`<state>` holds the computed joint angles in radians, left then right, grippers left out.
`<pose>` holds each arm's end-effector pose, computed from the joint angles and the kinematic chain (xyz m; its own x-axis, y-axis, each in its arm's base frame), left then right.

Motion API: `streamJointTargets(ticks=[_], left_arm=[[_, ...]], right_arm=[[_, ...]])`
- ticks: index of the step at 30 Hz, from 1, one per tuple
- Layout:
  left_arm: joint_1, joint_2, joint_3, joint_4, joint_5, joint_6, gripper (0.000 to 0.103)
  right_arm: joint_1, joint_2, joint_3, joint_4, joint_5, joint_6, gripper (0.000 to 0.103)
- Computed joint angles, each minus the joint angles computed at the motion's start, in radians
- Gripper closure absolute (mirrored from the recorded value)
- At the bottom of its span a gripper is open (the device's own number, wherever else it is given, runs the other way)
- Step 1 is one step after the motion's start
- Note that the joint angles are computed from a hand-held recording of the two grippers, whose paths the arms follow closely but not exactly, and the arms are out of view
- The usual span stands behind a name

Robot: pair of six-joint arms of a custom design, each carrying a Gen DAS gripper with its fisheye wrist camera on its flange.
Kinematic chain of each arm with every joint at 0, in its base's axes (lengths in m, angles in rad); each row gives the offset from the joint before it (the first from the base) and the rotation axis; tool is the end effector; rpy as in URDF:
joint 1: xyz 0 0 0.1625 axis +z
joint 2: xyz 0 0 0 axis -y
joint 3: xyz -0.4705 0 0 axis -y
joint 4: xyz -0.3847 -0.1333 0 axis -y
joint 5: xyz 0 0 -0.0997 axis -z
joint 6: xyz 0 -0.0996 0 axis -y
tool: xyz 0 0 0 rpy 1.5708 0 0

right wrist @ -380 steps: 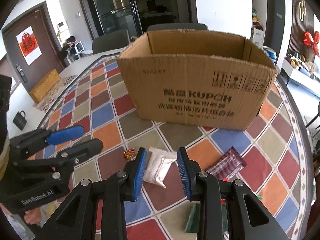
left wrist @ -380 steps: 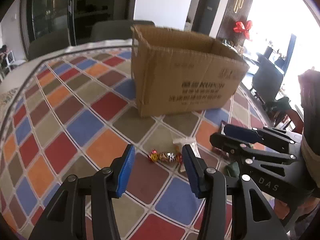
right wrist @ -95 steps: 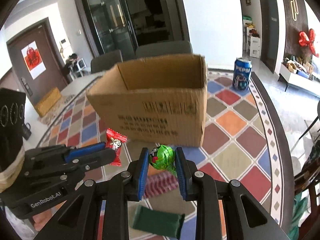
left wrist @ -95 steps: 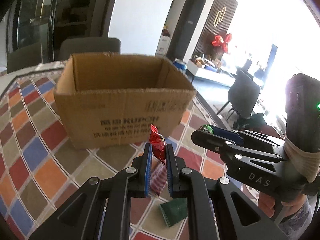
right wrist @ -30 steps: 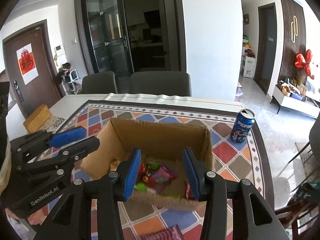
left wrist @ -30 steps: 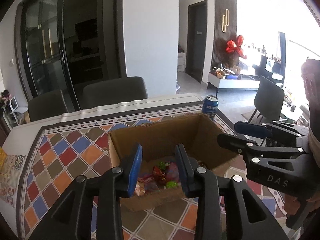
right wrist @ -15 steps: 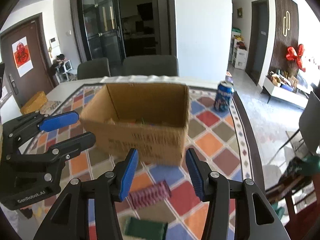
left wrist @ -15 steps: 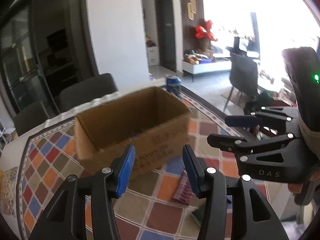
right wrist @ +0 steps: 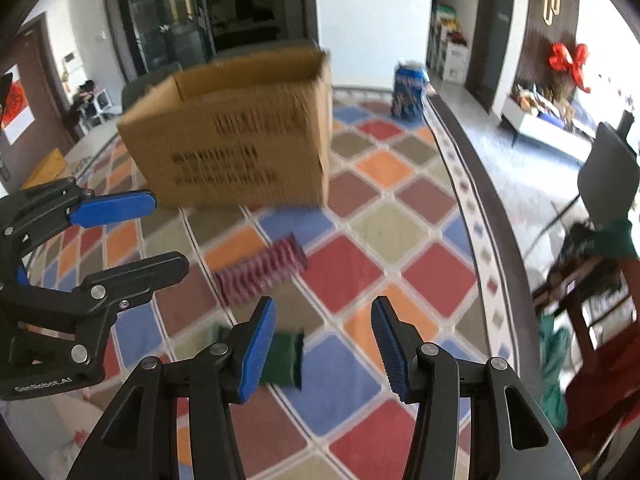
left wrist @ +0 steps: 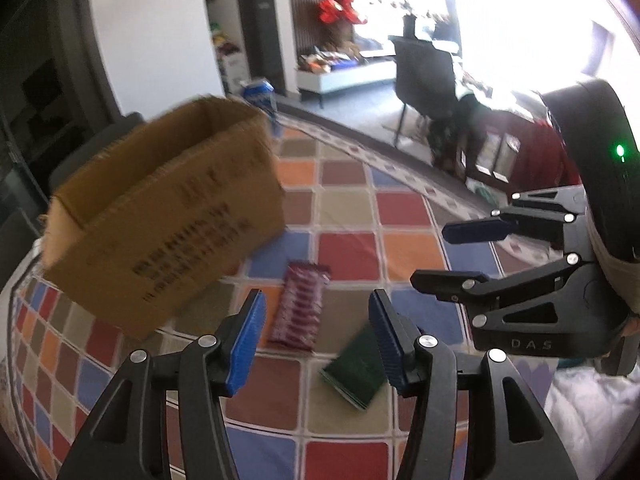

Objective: Organize snacks
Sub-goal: 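Move the left tool to the dark green bag while the right tool reaches the striped bar, then close the left tool on the dark green bag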

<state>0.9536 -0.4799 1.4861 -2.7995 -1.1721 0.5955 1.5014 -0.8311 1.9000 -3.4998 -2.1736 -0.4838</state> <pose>-0.2884 -0.7036 -0.0128 -0.3466 0.8299 -0.4372 0.9167 0.3985 0.0297 0.0330 -0.6333 0.1948 -0.7221 0.1273 0.6799 -0.3283 0.8021 -0.4989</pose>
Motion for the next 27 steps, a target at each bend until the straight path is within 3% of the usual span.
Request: streamJointTargets(ticks=[6, 15, 27], left_arm=[[0.002, 0.022, -0.019, 0.141, -0.002, 0.063, 0.046], [0.006, 0.075, -0.124, 0.415, 0.006, 0.127, 0.044], [-0.006, 0.145, -0.188, 0.507, 0.096, 0.171, 0.042]], right_arm=[[-0.034, -0.011, 0.056, 0.046, -0.028, 0.104, 0.053], [-0.056, -0.013, 0.093, 0.085, -0.07, 0.16, 0.053], [-0.069, -0.016, 0.106, 0.106, -0.069, 0.204, 0.052]])
